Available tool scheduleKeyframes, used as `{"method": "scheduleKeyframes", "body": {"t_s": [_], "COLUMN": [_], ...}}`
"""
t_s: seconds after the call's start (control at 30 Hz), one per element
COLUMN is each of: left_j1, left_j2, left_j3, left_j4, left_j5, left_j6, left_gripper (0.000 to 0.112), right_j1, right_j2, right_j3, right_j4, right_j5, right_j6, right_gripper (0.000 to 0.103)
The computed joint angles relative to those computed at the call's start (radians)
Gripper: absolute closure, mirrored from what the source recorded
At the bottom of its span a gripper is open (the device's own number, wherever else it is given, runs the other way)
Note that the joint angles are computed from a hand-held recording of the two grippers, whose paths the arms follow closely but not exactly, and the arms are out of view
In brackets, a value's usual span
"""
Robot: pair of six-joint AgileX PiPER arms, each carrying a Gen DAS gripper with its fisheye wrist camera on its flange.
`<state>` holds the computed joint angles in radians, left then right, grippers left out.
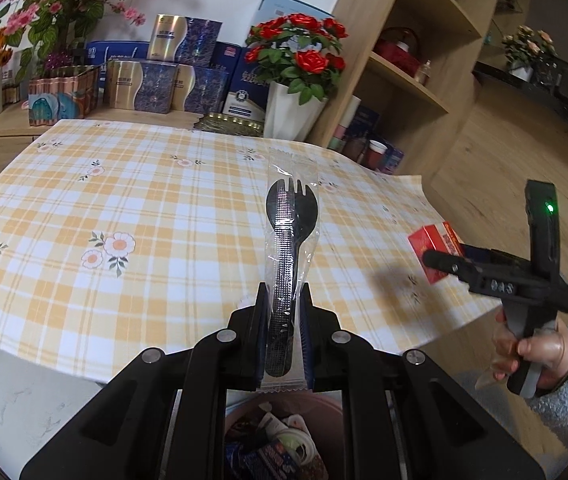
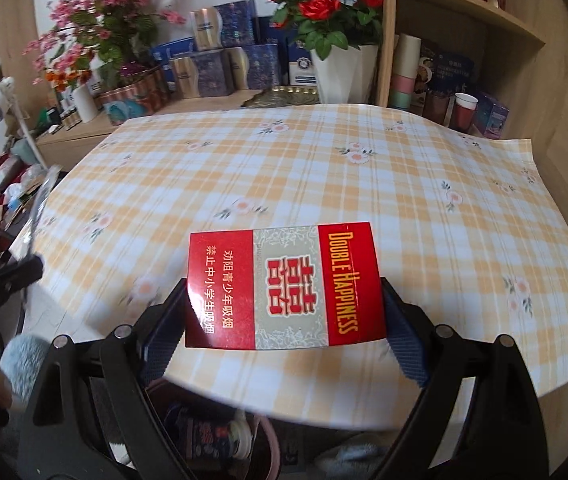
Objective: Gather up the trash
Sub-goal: 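Carry the fork bag and red card down over the bin with both grippers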
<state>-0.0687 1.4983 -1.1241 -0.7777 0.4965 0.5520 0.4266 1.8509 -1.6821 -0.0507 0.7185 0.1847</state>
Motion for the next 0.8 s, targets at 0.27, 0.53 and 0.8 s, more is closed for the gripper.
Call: {"method": "scheduleKeyframes", "body": {"t_s": [0.27, 0.53, 0.8], "left_j1": [-0.019, -0.021, -0.013], "left_j2": [-0.143, -0.224, -0.259], "left_j3": [0.128, 0.214, 0.249], "left_j4": [0.024, 0.037, 0.052], "left_j5": [0.004, 0.001, 0.007], "left_j6": [-0.007, -0.022, -0.04], "left_gripper": [0.098, 0.098, 0.098], "right_j1": [0.117, 0.218, 0.234], "right_j2": [-0.177, -0.168, -0.131], "right_j3": [0.32, 0.416, 0.444], "right_j4": [0.017, 0.05, 0.105], "right_j5": [-0.112, -0.107, -0.104], "right_j6": [0.033, 0.053, 0.038], "right_gripper": [0.015, 0.015, 0.015]}}
